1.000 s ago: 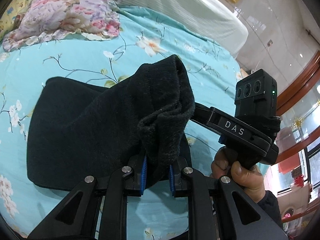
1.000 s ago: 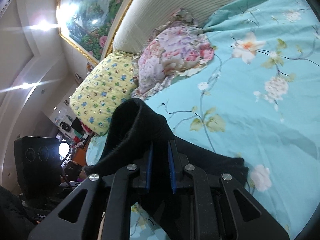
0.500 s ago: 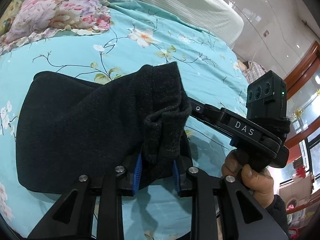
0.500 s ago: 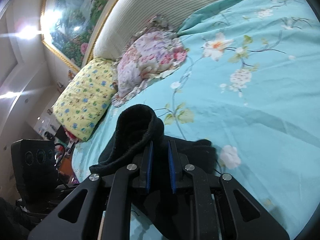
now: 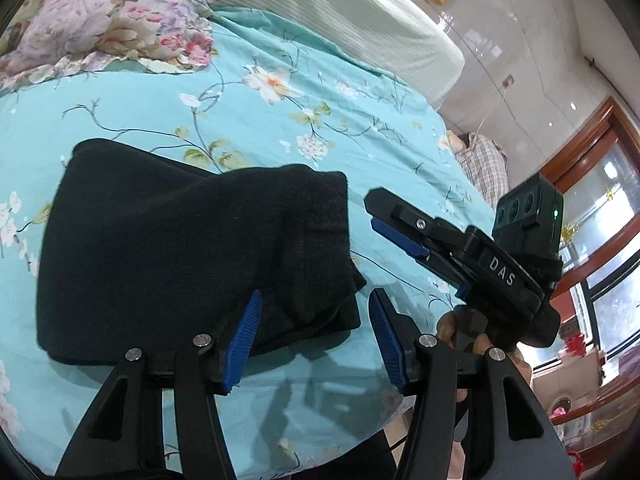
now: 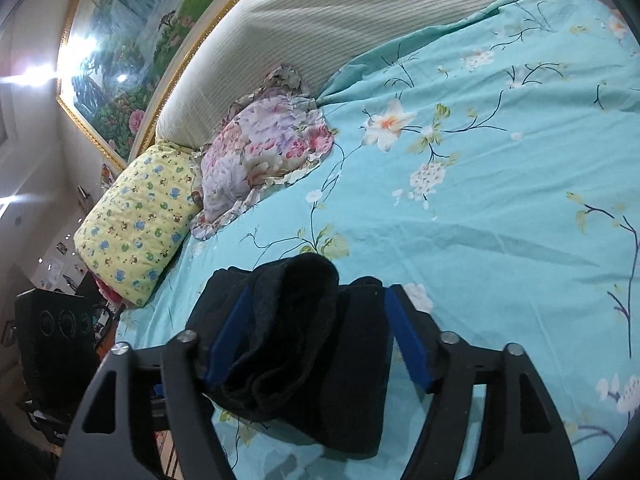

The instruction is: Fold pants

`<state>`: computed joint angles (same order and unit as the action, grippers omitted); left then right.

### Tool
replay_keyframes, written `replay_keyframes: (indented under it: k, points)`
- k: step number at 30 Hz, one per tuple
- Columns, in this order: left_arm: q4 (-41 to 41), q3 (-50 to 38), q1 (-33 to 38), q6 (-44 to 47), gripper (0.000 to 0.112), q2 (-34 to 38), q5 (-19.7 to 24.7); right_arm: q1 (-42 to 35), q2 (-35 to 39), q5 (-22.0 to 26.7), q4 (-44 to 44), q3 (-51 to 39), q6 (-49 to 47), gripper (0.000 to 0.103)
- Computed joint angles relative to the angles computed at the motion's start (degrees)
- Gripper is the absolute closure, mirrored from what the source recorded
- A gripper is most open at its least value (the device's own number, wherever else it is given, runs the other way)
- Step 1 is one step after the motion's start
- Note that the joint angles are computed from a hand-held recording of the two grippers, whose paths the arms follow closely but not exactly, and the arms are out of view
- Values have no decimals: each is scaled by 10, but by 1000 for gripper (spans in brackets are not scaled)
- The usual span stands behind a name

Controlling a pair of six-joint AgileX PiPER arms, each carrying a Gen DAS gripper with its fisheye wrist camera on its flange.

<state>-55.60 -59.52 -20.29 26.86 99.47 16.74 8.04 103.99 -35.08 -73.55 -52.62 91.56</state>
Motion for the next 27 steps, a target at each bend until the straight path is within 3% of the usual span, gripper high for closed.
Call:
replay_keyframes:
  k: [6,13,18,27]
  points:
    - [-87,48,34,82,54,-38,0,33,-28,44,36,19,-6,20]
    - [-176,97,84,162,47,-76,4,81,-60,125,15,20,45,14]
    - [-233,128,126,220,42,-96,17,116,-74,188,26,23,62,4]
    - [-282,152,196,271,38,-100,47,150,-81,241,90,31,44,1]
